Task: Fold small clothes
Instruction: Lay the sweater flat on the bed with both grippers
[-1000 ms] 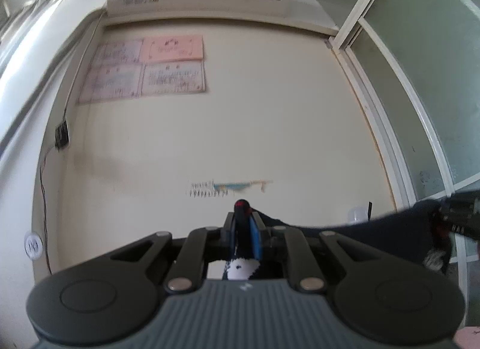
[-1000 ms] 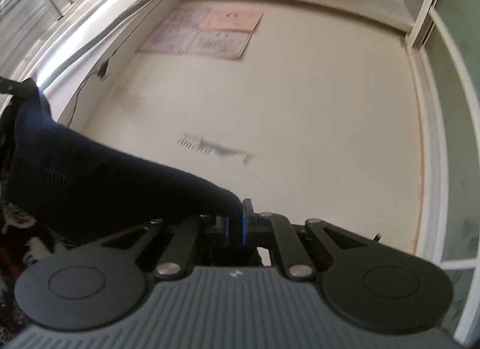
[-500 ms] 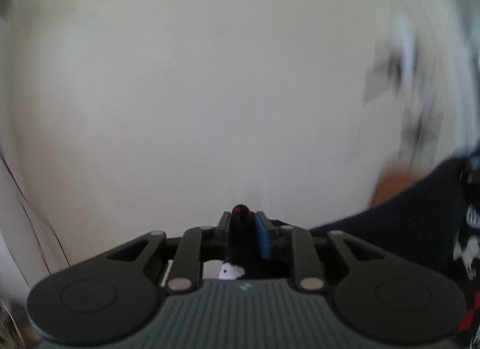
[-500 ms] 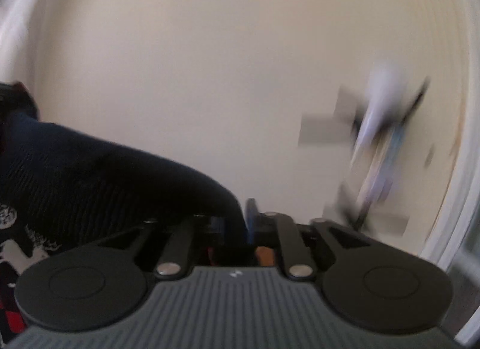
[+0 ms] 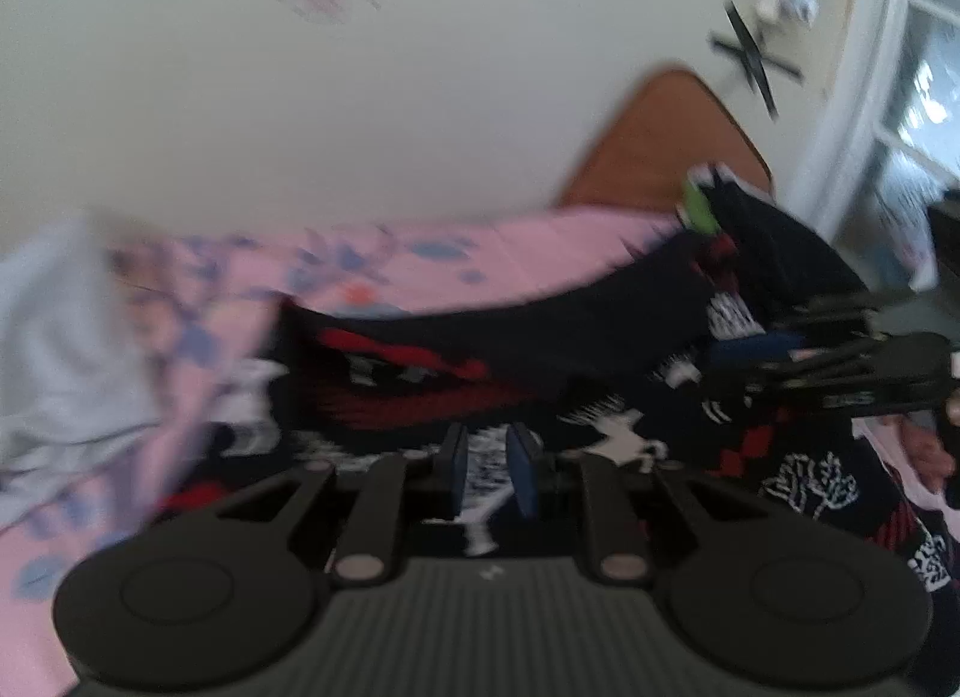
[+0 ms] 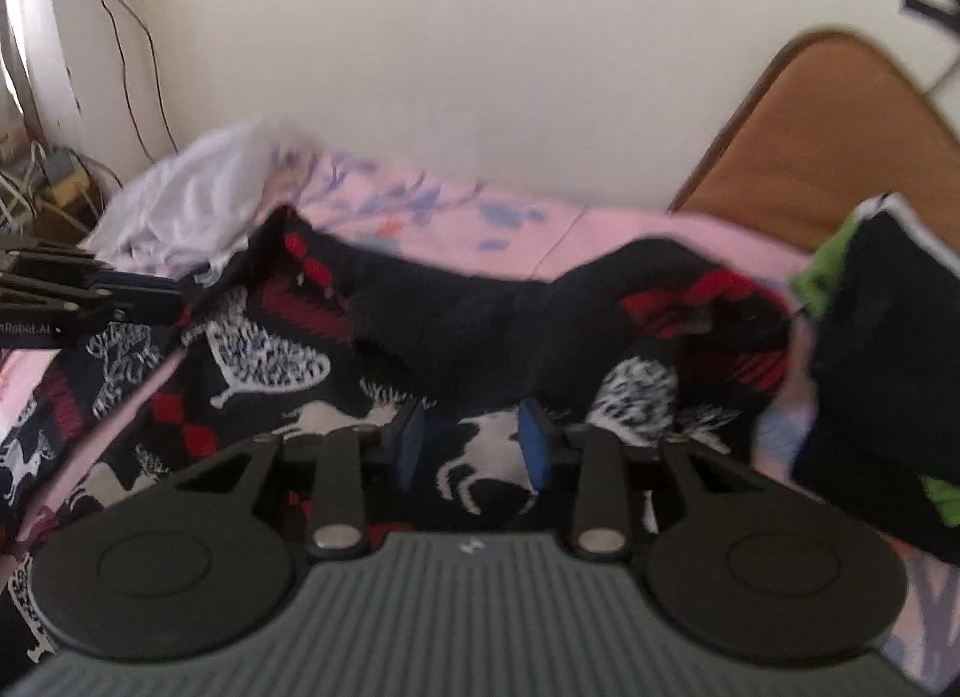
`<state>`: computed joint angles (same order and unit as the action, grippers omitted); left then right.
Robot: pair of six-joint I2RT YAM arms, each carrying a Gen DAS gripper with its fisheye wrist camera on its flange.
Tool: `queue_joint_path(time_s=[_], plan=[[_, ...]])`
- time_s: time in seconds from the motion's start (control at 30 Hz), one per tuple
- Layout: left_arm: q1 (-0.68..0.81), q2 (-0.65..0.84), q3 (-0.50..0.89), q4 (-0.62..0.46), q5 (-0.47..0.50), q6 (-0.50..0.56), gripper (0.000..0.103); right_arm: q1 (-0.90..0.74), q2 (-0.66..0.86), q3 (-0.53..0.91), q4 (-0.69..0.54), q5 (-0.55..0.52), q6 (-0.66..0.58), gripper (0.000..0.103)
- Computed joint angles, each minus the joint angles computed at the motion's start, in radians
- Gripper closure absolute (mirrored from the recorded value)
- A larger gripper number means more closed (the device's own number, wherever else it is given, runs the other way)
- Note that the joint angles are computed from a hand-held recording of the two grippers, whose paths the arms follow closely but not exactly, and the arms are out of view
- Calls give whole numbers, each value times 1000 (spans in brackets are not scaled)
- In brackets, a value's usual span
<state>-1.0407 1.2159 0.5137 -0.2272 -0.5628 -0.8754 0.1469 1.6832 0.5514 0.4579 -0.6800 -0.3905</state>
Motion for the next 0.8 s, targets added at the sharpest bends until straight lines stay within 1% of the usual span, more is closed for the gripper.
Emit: queue_joint_path(time_s=[0.07,0.1,0.13,0.17,0.2,0.23,0.27,0.3,0.33,0.37,0.4,0.43,0.47,0.5,0.53,0.57,0.6,0.63,0.67,0.7,0.73,0.77,0.8], plan=[[85,149,69,78,98,89,86,29,60,105,-106,38,-21,67],[142,229,104,118,153,134,86,31,105,162,-138,38,-28,69],[207,327,161,162,195,171,86,44,152,237,-170,50,-8,69],[234,430,232,179,168,192,86,67,185,297,-165,76,51,69],[260,483,279,187,122,190,86,81,229,345,-71,97,123,68],[280,510,316,186,55,149,86,93,247,342,88,140,212,67],[290,495,311,207,10,98,87,93,256,332,222,187,292,66],[299,444,264,266,-16,50,88,83,252,328,293,193,385,64],[302,393,213,324,-19,30,86,53,241,328,316,131,467,64],[297,320,148,371,-22,31,83,16,226,320,323,51,519,63],[280,265,111,365,-44,38,81,-19,202,300,315,-8,515,63],[245,215,91,314,-88,31,78,-53,180,271,315,-45,479,63],[196,165,75,232,-138,3,75,-91,159,232,322,-79,436,62],[143,116,51,155,-174,-40,73,-140,143,190,327,-124,389,62],[99,68,23,98,-191,-82,69,-199,133,150,327,-178,336,62],[35,-19,-20,11,-205,-152,64,-246,129,109,335,-209,288,61],[-46,-55,-44,-61,-228,-239,62,-300,135,72,342,-244,232,60],[-120,-64,-53,-118,-245,-321,57,-356,149,36,347,-274,175,60],[-212,-72,-62,-193,-261,-429,55,-405,163,12,336,-298,119,60],[-318,-47,-53,-275,-280,-562,55,-438,176,-23,332,-301,65,60],[-397,-4,-13,-352,-293,-677,53,-480,196,-42,305,-320,-7,60],[-482,65,24,-410,-296,-799,51,-508,221,-75,307,-321,-58,60],[-546,112,46,-443,-295,-891,51,-521,242,-107,323,-315,-87,60]])
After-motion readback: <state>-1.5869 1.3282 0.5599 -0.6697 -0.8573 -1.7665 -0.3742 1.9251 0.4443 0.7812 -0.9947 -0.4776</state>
